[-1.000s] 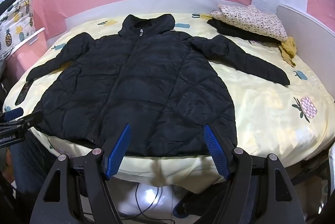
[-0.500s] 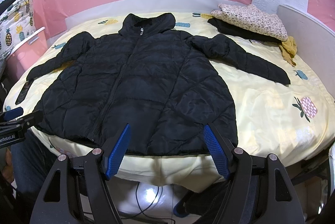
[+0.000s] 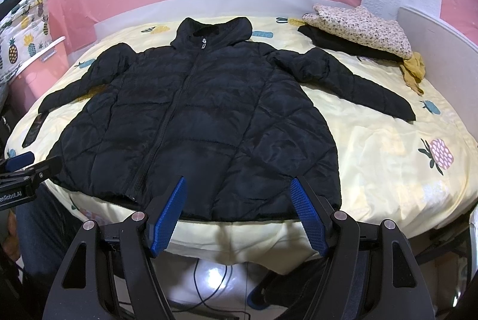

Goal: Fold large clothes

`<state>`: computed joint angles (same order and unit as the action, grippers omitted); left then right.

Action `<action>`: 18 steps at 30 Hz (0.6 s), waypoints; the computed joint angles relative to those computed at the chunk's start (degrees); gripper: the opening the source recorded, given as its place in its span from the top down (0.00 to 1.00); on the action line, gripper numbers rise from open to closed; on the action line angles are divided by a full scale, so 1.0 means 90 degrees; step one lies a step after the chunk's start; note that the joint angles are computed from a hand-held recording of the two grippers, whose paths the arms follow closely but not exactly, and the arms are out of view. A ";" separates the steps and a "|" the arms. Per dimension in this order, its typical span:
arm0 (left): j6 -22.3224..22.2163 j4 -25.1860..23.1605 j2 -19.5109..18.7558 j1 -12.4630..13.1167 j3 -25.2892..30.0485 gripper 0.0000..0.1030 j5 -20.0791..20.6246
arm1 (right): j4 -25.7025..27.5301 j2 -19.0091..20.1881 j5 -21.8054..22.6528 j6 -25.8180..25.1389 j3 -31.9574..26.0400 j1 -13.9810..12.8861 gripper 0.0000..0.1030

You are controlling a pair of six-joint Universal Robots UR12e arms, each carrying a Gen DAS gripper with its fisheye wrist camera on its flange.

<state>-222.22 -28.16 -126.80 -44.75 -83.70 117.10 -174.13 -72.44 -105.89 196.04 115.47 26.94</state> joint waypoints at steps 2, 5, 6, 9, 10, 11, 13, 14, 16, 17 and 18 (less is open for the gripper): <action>-0.0008 -0.0025 -0.0024 -0.0004 0.0028 0.01 0.0000 | 0.0013 0.0008 0.0012 -0.0001 -0.0006 0.0003 0.30; -0.0014 -0.0036 -0.0028 -0.0007 0.0034 0.01 0.0006 | 0.0011 0.0015 0.0013 -0.0009 -0.0011 0.0006 0.30; -0.0017 -0.0033 -0.0023 -0.0007 0.0027 0.01 -0.0004 | 0.0010 0.0016 0.0013 -0.0008 -0.0010 0.0006 0.30; -0.0020 -0.0058 -0.0042 -0.0012 0.0060 0.02 -0.0014 | 0.0017 0.0020 0.0007 0.0002 -0.0017 0.0009 0.30; -0.0022 -0.0053 -0.0044 -0.0008 0.0056 0.02 -0.0021 | 0.0023 0.0025 0.0006 0.0005 -0.0023 0.0010 0.30; -0.0026 -0.0057 -0.0049 -0.0013 0.0062 0.01 -0.0021 | 0.0015 0.0019 0.0008 -0.0006 -0.0017 0.0010 0.30; -0.0033 -0.0058 -0.0051 -0.0014 0.0066 0.02 -0.0021 | 0.0013 0.0023 0.0014 -0.0010 -0.0018 0.0009 0.30; -0.0036 -0.0059 -0.0054 -0.0016 0.0069 0.02 -0.0020 | 0.0013 0.0023 0.0014 -0.0010 -0.0018 0.0009 0.30; -0.0038 -0.0067 -0.0051 -0.0013 0.0068 0.01 -0.0028 | 0.0015 0.0021 0.0013 -0.0007 -0.0017 0.0008 0.30; -0.0033 -0.0064 -0.0045 -0.0010 0.0062 0.02 -0.0025 | 0.0017 0.0020 0.0007 -0.0004 -0.0018 0.0011 0.30; -0.0036 -0.0063 -0.0049 -0.0013 0.0067 0.02 -0.0029 | 0.0017 0.0021 0.0004 -0.0004 -0.0018 0.0012 0.30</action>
<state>-222.55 -28.73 -127.23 -44.87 -83.10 116.84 -173.98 -72.25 -105.86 196.01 115.30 27.06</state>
